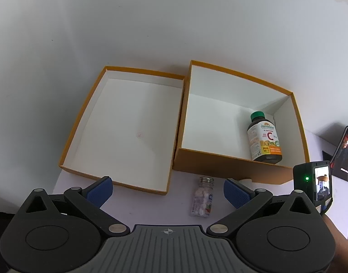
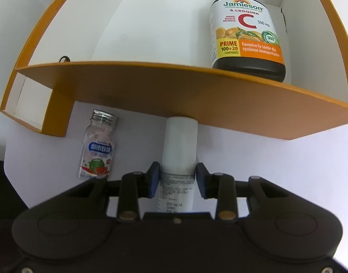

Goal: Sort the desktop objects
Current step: 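Hold the white spray tube in the right gripper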

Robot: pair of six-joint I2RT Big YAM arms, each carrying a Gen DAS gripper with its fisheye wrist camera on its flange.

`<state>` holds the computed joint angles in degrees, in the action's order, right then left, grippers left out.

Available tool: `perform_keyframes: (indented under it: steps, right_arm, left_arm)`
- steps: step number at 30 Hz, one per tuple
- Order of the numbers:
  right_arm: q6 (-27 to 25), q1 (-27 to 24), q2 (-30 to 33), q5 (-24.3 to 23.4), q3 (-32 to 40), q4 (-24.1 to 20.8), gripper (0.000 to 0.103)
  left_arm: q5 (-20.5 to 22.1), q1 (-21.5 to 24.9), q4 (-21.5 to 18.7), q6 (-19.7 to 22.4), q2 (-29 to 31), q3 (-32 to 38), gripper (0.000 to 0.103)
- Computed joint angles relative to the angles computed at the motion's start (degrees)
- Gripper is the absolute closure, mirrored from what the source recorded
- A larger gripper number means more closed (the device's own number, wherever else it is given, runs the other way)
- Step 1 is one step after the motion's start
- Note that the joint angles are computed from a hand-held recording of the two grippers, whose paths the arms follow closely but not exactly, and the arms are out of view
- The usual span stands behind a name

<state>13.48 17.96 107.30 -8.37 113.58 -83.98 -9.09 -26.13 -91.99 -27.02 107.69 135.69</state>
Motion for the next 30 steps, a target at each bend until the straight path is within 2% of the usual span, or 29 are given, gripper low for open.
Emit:
perform_keyframes:
  steps: [16,24,25,30]
  right_arm:
    - [0.56,1.67,-3.36,1.55,-3.62,1.44,0.07]
    - [-2.15,2.67,-10.09,2.75,-8.59,7.88,0.071]
    - [-2.94,1.76,-8.32,2.47,-6.08,7.54,0.071]
    - [-5.86,-0.96,-9.31,1.68,-8.8,13.3,0.071]
  left_arm:
    - [0.74,0.19,1.7,0.35,-2.24,-3.32,0.0]
    - [1.03,0.44,2.34,0.76,-2.75,-4.15,0.0]
    - [1.01,0.45,2.43,0.8,-2.75,-4.19,0.0]
    - [1.32,0.32,2.43,1.05,-2.39,-3.71,0.0]
